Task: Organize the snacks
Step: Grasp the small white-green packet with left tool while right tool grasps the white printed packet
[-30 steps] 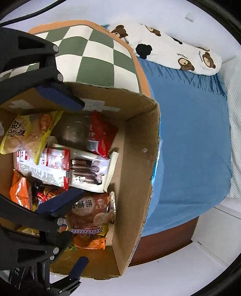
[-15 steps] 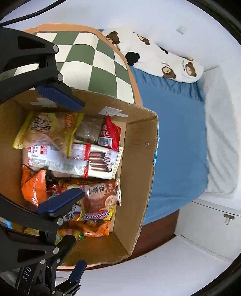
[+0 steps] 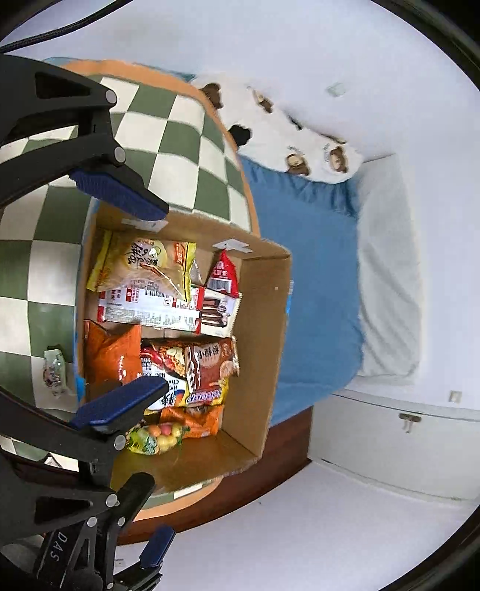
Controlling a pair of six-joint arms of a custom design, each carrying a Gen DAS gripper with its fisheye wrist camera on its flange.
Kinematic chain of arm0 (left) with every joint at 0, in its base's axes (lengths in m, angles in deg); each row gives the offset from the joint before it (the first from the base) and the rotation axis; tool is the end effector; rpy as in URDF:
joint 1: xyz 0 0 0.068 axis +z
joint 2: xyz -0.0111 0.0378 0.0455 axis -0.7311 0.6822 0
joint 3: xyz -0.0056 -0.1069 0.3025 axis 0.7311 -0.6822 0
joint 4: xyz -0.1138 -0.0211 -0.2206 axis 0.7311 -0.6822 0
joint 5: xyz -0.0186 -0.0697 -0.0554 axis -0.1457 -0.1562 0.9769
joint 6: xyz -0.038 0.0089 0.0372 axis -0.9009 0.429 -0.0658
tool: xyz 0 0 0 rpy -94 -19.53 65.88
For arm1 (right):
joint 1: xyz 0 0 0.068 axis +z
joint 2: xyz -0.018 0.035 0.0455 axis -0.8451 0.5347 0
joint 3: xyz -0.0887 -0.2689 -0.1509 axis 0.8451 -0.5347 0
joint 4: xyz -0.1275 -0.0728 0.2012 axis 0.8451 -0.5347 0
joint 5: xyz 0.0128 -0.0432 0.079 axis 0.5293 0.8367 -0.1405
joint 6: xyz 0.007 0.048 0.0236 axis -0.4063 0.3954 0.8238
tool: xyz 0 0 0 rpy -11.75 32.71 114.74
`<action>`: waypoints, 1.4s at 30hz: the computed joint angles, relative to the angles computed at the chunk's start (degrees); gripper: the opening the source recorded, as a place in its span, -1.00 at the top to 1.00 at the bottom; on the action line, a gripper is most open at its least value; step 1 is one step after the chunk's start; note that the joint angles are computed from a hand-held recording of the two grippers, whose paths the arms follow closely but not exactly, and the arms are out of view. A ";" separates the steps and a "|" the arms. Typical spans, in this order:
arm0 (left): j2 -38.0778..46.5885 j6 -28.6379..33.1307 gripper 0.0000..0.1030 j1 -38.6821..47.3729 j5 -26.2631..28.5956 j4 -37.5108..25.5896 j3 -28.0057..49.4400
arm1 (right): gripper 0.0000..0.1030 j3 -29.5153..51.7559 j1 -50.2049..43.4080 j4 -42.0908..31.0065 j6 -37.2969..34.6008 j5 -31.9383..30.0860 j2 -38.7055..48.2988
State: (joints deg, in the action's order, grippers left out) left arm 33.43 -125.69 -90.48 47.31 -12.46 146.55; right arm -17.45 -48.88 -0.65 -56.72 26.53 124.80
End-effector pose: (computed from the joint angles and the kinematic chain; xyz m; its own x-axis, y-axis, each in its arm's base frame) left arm 0.2998 -0.2641 0.3142 -0.8330 -0.0716 -0.5487 -0.0924 0.9957 0.0104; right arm 0.3269 0.0551 0.2498 -0.8689 -0.1108 -0.4825 -0.1912 0.9741 0.1205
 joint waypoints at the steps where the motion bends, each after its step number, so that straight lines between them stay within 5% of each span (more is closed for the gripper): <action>1: -0.65 -0.50 -0.67 -0.94 -1.03 -0.58 0.02 | -0.85 -0.84 -0.12 -0.07 0.11 -0.16 -1.60; 11: -4.39 -6.49 -0.67 -8.59 -6.75 -5.10 0.39 | -0.85 -7.96 -2.70 -3.11 1.20 -2.67 -15.42; 20: -3.02 -8.87 -0.67 -10.30 -4.46 -4.21 -1.15 | -0.85 -11.34 -13.07 -4.82 0.22 -11.50 -16.56; 29: 6.42 -10.66 -0.67 -10.03 6.64 1.08 -7.05 | -0.85 -17.19 -35.34 -1.58 -6.61 -12.15 -0.89; 36: 12.20 -11.50 -0.67 -7.55 18.53 10.01 -12.45 | -0.84 -18.42 -41.73 3.36 -5.76 -11.84 17.53; 38: 13.20 -12.33 -0.67 -6.73 21.71 12.80 -13.68 | -0.79 -19.60 -40.81 6.13 -4.29 -12.36 20.44; 40: 14.81 -12.36 -0.67 -6.17 22.87 14.07 -13.49 | -0.44 -21.22 -38.74 9.97 -2.94 -11.87 22.30; 42: 17.37 -10.77 -0.67 -5.84 23.71 13.43 -11.34 | -0.32 -23.41 -35.93 14.32 -2.49 -9.55 22.17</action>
